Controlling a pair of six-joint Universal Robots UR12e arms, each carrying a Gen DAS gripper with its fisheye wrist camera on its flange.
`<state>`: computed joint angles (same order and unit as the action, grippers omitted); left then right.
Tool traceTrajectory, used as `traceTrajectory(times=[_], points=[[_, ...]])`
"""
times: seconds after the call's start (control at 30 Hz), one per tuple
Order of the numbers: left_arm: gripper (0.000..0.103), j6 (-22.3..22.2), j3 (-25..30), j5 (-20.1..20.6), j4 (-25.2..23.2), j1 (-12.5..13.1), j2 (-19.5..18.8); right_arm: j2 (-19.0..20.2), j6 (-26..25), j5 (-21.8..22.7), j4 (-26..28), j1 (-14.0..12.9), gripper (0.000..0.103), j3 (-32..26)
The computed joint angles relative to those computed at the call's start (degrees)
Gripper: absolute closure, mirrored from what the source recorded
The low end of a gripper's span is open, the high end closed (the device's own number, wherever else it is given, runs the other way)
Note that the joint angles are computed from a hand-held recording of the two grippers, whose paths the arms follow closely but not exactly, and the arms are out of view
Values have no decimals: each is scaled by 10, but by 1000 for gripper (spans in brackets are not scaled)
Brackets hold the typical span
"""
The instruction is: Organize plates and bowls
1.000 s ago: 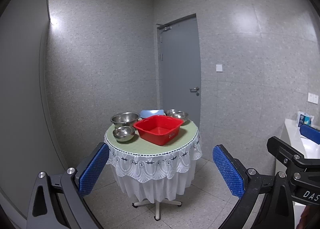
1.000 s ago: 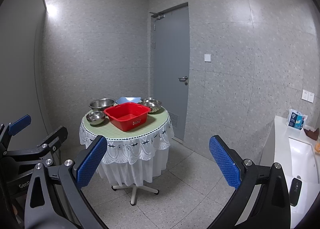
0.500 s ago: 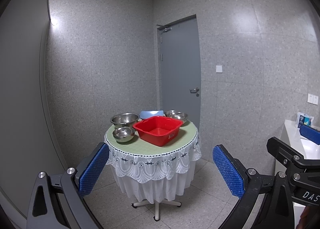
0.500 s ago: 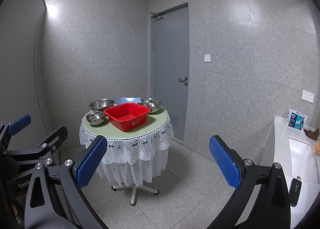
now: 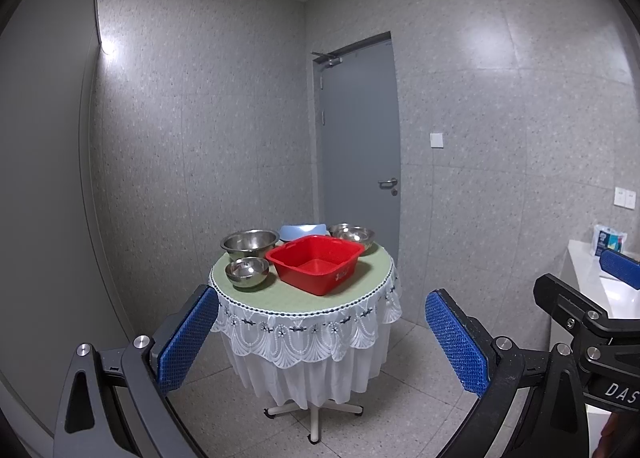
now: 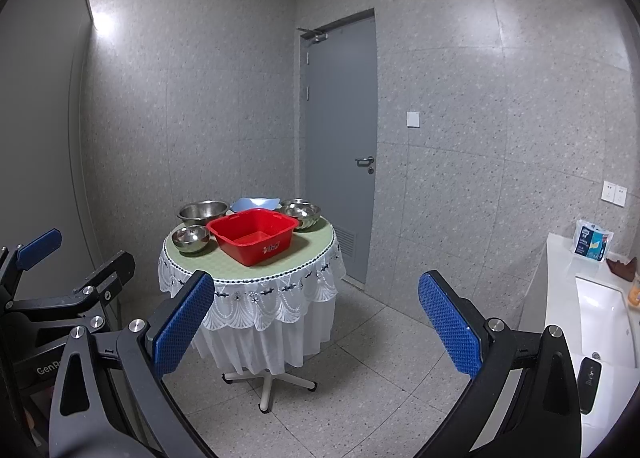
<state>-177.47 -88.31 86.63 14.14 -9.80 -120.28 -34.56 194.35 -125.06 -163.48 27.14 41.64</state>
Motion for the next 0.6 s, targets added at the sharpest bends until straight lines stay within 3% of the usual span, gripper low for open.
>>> traceTrajectory(times=[0.6], points=[[1, -1, 1, -2, -1, 0, -1, -2, 0, -2, -7, 1, 0, 8]])
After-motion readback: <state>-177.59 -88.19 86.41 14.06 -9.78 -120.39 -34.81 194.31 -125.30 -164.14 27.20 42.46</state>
